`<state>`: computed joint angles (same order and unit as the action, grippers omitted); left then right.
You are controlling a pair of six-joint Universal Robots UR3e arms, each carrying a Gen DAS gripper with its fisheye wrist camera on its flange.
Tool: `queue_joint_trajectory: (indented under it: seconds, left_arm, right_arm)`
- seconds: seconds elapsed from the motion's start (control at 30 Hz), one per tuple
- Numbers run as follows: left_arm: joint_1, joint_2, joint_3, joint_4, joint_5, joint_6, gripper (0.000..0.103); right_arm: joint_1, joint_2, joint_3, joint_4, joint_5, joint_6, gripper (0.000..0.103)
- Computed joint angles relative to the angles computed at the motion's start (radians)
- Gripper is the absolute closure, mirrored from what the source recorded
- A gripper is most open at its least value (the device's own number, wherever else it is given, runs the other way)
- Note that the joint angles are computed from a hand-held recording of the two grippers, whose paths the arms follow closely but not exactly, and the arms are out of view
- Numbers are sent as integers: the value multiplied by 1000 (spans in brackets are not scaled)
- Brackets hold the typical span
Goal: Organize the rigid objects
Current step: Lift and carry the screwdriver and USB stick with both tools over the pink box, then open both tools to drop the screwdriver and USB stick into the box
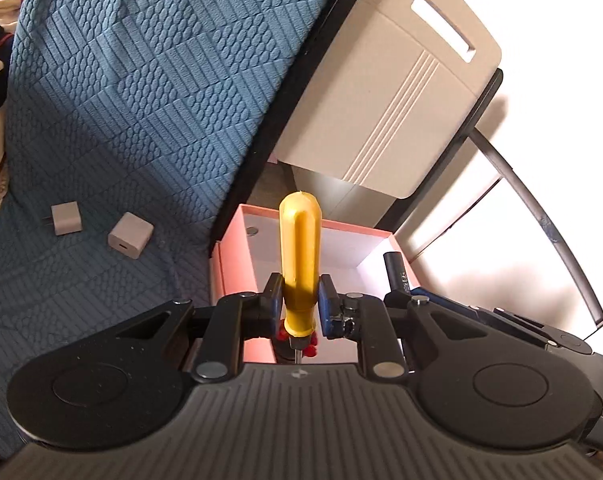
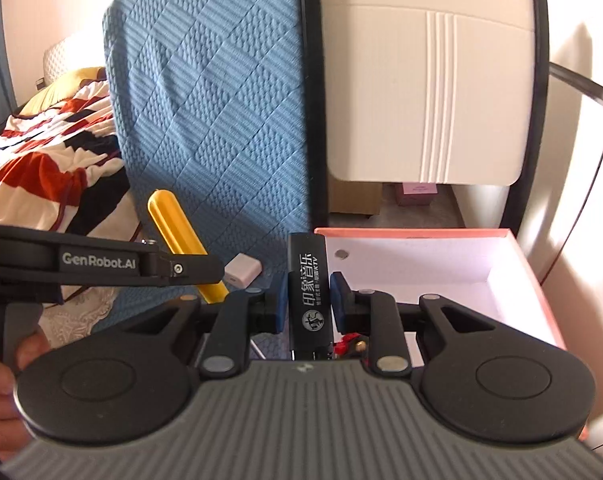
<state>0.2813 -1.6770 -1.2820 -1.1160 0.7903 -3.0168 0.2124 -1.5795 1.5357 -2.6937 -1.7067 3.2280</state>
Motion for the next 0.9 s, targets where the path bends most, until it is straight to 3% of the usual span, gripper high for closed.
queue_joint_trajectory:
  seconds: [0.13,0.3,0.5,0.7,0.9]
  left_arm:
    - [-41,-6,16,27,-10,-77,81]
    - [-125,-54,57,40,40,-113,81]
    - [-197,-47,-52,133,116,-137,81]
    - [-234,-69,-146,184,180,-144,81]
    - [-269,-106,-125,176,238,-128,81]
  right_arm:
    - [-86,-71,33,17,82,-21,77]
    - [-187,-140,102,32,151,-44,77]
    - [-312,-208,258,17,232,-51,77]
    - [-373,-210,377,-20,280,-69,77]
    - [-383,-164,439,-54,295,-64,77]
